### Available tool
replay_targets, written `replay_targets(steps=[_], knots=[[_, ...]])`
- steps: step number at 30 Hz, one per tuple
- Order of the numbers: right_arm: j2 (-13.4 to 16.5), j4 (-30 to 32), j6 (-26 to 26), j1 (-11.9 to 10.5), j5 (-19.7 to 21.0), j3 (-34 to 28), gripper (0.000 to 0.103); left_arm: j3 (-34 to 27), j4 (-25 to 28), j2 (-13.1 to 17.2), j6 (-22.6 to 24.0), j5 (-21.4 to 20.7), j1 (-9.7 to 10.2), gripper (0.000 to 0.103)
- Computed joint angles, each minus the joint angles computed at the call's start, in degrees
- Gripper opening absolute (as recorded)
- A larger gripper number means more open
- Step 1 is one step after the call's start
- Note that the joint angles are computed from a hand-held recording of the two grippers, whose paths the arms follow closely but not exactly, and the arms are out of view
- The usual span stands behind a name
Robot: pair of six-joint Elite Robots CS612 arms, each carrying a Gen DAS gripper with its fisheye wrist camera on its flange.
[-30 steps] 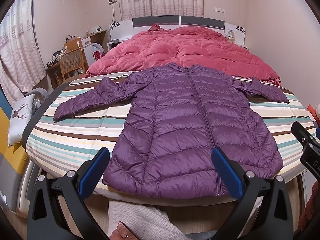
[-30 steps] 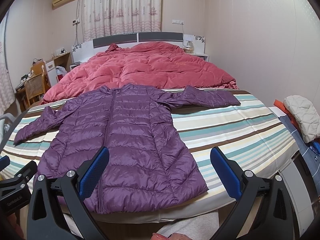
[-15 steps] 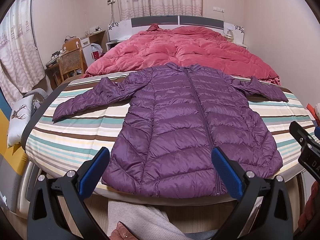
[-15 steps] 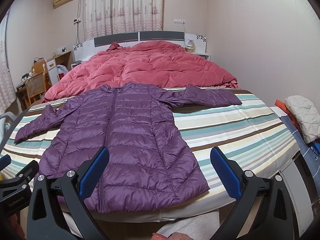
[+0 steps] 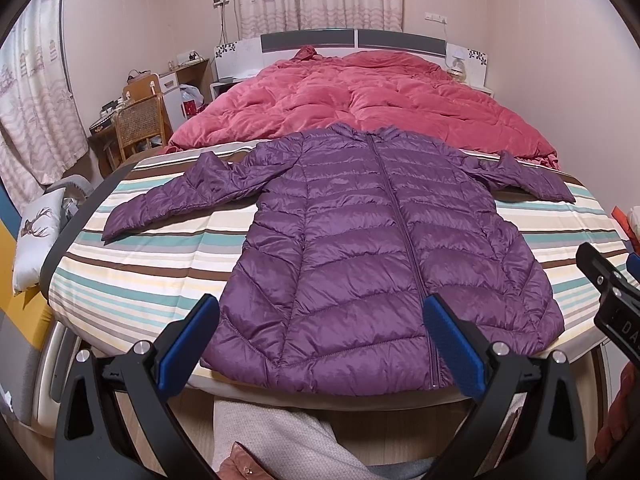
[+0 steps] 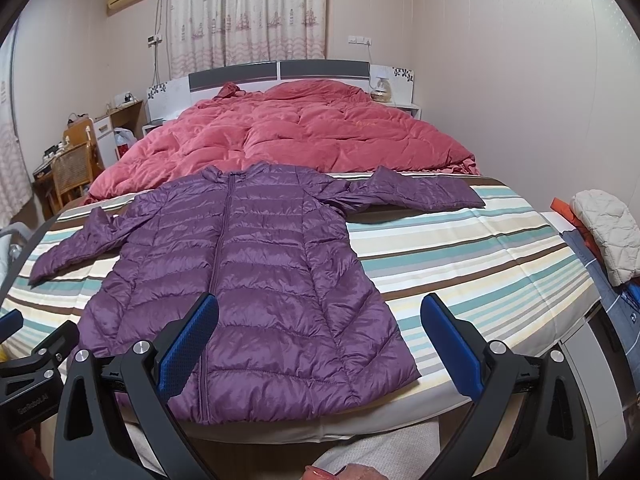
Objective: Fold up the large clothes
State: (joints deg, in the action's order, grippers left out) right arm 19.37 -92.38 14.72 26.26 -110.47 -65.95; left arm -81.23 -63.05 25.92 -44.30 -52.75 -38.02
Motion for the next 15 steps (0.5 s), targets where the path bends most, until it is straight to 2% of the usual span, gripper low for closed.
replay_targets(steps=[10, 15], knots=[[-0.53, 1.51, 0.9, -0.41, 0.52, 1.18, 0.1, 1.16, -0.45, -0.26, 0.55, -1.54, 0.46, 0.101], [-1.39, 2.22, 2.2, -1.38, 1.15, 3.33, 0.1, 2.82, -1.32, -0.68, 0.91, -2.0, 1.13, 0.101]])
